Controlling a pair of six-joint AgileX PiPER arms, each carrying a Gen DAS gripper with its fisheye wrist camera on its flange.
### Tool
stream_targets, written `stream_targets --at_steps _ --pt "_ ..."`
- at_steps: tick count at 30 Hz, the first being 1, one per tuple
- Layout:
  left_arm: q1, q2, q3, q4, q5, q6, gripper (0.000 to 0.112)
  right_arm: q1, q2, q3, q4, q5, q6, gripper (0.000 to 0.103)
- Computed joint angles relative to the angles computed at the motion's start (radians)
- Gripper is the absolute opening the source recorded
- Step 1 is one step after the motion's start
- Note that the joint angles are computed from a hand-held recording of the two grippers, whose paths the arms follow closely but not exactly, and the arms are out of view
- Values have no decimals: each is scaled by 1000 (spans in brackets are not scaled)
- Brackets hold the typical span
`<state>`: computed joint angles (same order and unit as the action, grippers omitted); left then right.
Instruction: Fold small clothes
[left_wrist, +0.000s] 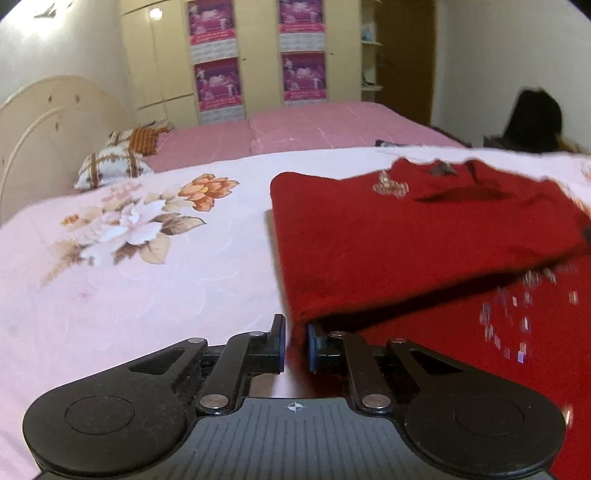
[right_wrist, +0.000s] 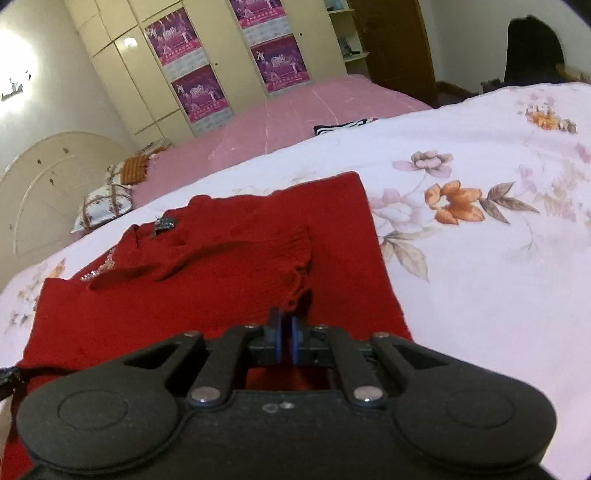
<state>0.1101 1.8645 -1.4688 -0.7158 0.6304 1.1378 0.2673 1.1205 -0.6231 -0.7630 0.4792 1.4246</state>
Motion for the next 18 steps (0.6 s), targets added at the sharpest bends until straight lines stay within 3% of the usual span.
stream_targets --at_steps 1,2,4,7,9,11,13,16,18 --pt "22 -25 21 -8 2 30 37 19 -19 -2 -14 28 9 15" --pt "44 -51 45 -55 -3 73 50 68 -52 -9 -68 96 50 24" --pt "66 -74 42 -174 31 114 51 162 -97 -12 -186 181 122 23" --pt "-2 -41 -17 -226 79 76 51 197 -16 -67 -203 160 61 21" --pt "-72 13 -56 -180 86 16 51 217 62 -87 -232 127 42 17" --pt "-111 61 -61 -95 44 -60 54 193 142 -96 -180 117 -28 16" --pt "-92 57 -87 -89 97 -86 54 150 112 -82 -123 82 -50 15" --pt "-79 84 -179 -134 148 -134 54 168 66 -112 -177 130 -13 25" --pt "-112 137 -268 -99 139 -202 54 131 108 -151 -204 71 -6 27"
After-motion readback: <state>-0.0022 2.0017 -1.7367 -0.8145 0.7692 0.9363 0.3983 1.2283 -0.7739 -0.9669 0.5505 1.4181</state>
